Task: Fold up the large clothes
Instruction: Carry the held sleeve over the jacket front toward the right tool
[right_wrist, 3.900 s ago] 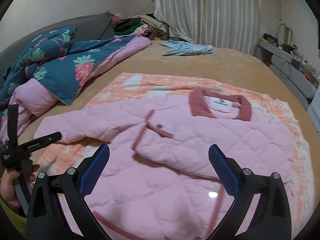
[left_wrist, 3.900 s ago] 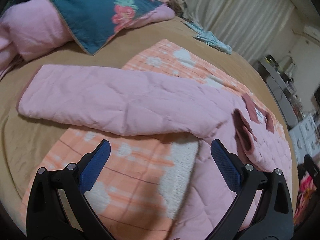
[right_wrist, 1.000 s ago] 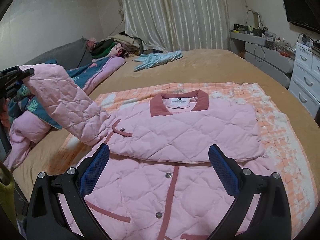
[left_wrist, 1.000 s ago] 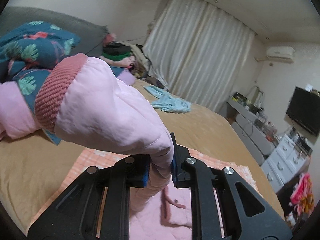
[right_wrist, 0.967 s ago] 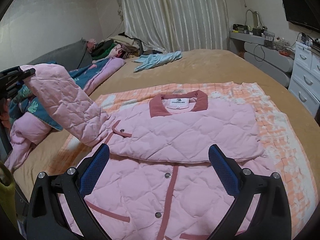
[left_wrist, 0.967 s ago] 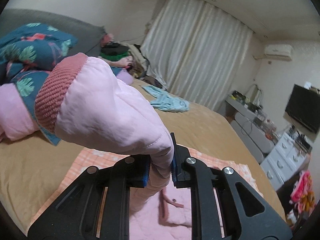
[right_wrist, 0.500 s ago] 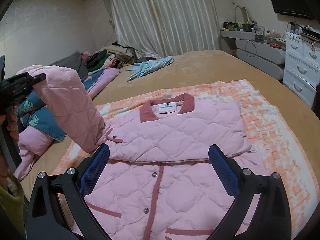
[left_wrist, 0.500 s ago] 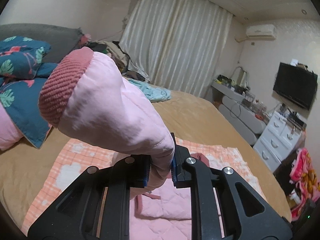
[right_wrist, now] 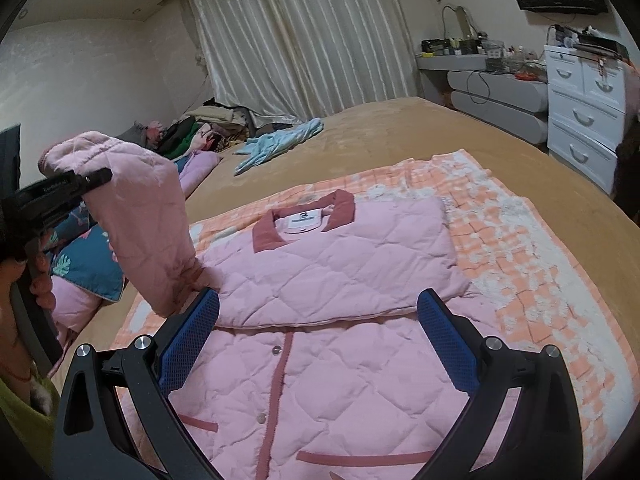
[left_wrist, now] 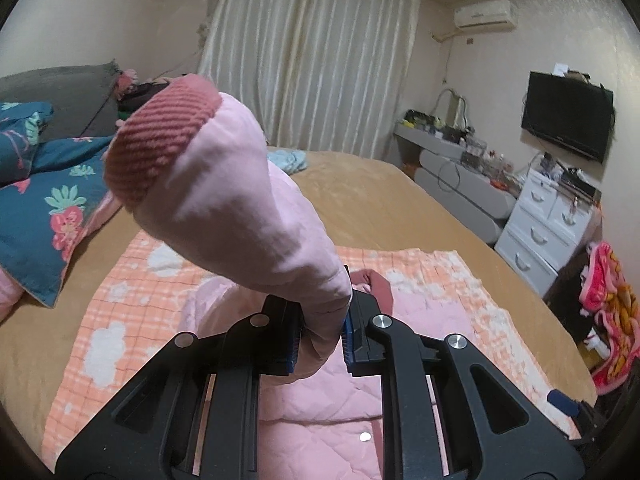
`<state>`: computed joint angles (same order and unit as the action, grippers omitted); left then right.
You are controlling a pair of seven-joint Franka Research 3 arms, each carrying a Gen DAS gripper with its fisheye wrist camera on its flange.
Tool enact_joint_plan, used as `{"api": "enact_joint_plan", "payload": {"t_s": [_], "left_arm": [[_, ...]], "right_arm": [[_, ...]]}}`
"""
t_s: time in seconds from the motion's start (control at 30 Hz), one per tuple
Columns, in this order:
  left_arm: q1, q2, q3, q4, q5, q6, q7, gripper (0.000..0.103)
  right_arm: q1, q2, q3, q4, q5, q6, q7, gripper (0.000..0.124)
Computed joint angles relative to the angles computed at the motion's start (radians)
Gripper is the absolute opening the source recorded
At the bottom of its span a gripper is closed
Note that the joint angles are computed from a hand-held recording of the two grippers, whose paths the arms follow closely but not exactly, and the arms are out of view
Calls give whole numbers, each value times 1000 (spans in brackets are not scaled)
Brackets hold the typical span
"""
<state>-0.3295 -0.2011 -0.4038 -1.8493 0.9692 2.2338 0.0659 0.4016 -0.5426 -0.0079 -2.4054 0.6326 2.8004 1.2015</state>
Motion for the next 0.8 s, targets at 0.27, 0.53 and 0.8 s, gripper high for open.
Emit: {"api": "enact_joint_plan", "payload": {"t_s": [0.27,0.53,0.8], "left_arm": [[-37,104,7,72,1,0,66,9],[-101,210,48,133,-9,21,120,9],[-158,321,88,193,-52,36,179,9]], "right_arm": [[-30,4,-17,-13,2,0,19,99],[-55,17,-18,-19,-9,4,30,99],[-70,43,-35,-27,-5,6,27,99]]}}
